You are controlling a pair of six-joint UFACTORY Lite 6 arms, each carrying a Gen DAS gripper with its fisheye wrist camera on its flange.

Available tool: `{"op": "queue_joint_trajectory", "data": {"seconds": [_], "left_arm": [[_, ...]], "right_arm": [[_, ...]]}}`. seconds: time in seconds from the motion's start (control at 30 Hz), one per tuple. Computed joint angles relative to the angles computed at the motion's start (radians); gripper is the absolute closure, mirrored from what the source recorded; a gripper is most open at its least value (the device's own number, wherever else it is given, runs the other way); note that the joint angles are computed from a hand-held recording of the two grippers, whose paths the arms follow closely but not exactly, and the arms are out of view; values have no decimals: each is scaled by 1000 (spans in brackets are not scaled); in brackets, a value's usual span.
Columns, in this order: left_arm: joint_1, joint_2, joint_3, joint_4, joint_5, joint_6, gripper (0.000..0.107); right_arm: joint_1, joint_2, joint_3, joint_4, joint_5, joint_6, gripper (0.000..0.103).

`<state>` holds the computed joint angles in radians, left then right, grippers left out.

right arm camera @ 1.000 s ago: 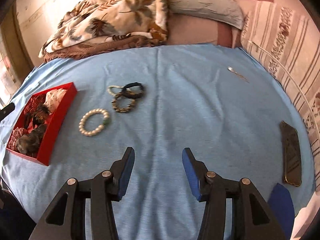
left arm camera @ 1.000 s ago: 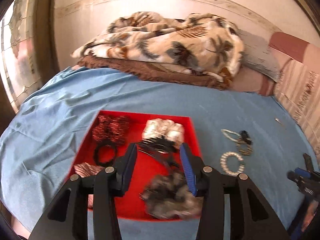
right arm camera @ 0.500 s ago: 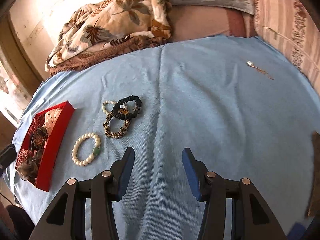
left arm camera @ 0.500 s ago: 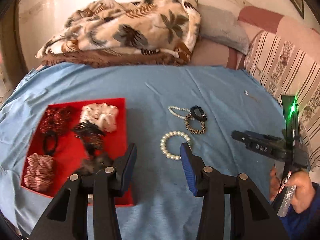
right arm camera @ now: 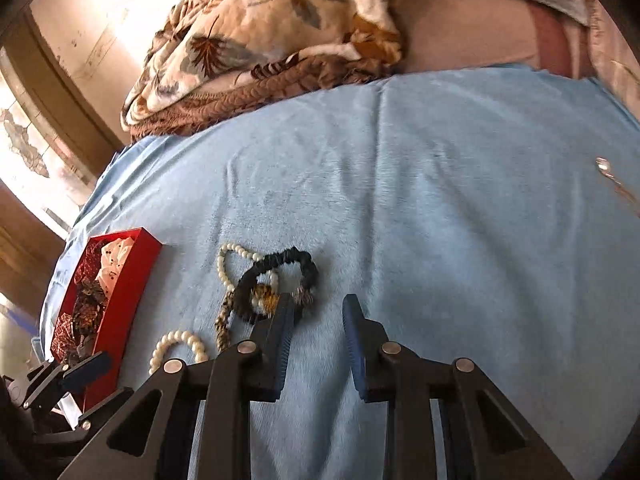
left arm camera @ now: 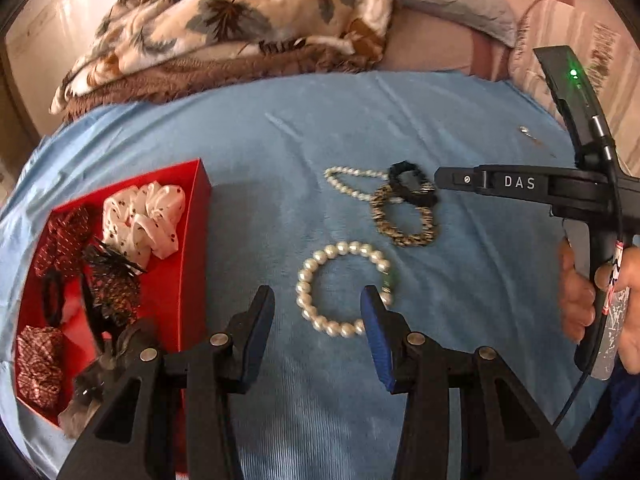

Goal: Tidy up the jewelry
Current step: 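Grasp the large pearl bracelet with the left tool while the right tool grasps a black hair tie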

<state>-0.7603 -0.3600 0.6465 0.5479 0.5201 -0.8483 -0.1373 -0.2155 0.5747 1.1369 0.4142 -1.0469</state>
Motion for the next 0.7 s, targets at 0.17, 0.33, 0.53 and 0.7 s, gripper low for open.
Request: {"op": "queue_joint_trajectory", "data": {"seconds": [0.17,0.33,0.53,0.7], "left_arm": [[65,122,39,-87,-68,94,72],[35,185,46,7,-93,2,77],[-11,147,34,-32,-97,22,98],[-122,-3,-11,-5,-28,-38,98]], "right_arm": [[69,122,76,77,-71,-84,75],[180,170,99,106,-230,-110,78],[123,143,90,46,-186,-12,96],[17,23,22,-96,-114,161,96]]}}
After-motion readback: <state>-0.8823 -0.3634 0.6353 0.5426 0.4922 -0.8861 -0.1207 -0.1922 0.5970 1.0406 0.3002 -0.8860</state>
